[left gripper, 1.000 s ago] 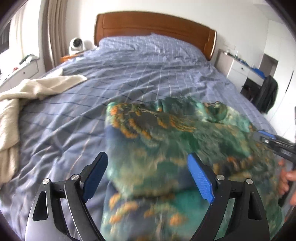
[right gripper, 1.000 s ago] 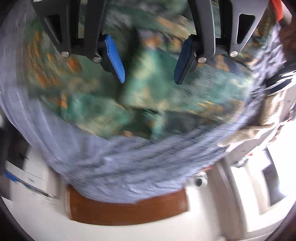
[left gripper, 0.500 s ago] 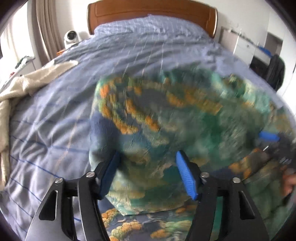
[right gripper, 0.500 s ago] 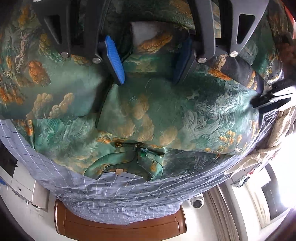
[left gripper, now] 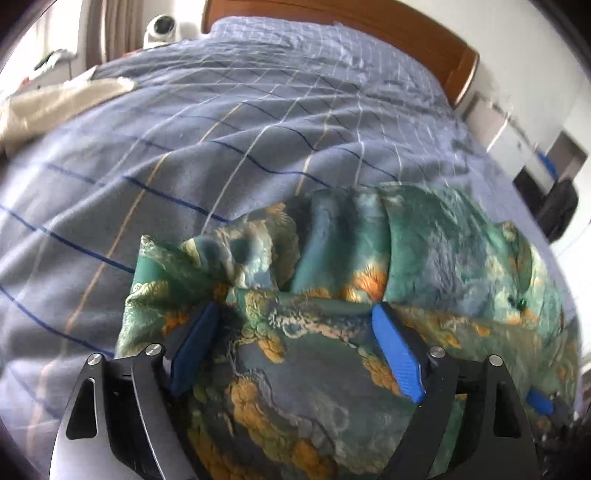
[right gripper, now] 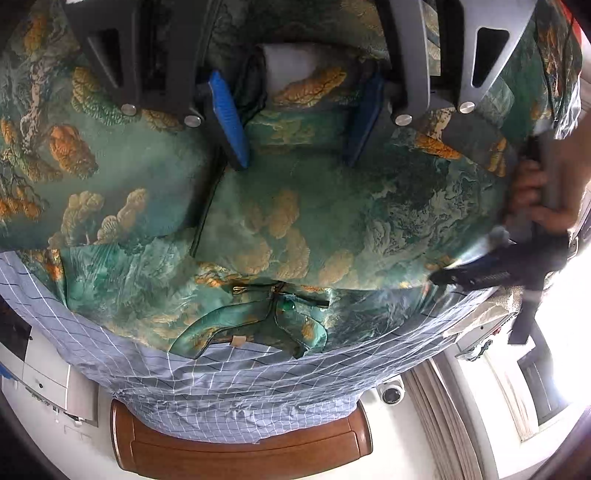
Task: Fold large clothes
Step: 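Grasp the jacket side panel with the right tool and fold it toward the collar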
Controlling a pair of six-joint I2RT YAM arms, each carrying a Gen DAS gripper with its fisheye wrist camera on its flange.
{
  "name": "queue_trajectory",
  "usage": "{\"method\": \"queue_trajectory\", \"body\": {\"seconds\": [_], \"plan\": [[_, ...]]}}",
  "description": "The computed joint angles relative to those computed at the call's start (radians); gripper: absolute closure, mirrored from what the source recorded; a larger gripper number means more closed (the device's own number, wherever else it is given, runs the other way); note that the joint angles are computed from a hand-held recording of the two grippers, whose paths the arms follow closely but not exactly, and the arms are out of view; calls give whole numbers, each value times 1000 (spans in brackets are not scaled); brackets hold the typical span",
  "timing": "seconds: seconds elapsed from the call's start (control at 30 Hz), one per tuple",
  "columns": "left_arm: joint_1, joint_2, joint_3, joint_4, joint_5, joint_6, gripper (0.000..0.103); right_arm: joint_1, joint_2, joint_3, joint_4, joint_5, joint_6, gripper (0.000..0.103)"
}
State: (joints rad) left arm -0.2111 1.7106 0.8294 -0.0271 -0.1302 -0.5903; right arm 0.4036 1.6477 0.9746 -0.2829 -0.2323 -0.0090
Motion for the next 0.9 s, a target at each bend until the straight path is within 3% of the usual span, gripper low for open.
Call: {"method": "queue_trajectory", "body": {"seconds": [0.2,0.47,0.67,0.77,0.9], "plan": [[-19,-14,-39,46,-21,8,16,7,-8,-22,32,12,4,46],[-25,8,9,4,-57,26,15,7,-10,-25,35,11,5,46],[-71,-32,53,-139,-119,21,12,14,-15,-24,26,17,9,46],[-124,-128,22,-220,-143,37,8,17,-14,-19,22,22,10,46],[-235,-368,-81,-347,-159,20,7,19,-15,-15,22,29,9,46]]}}
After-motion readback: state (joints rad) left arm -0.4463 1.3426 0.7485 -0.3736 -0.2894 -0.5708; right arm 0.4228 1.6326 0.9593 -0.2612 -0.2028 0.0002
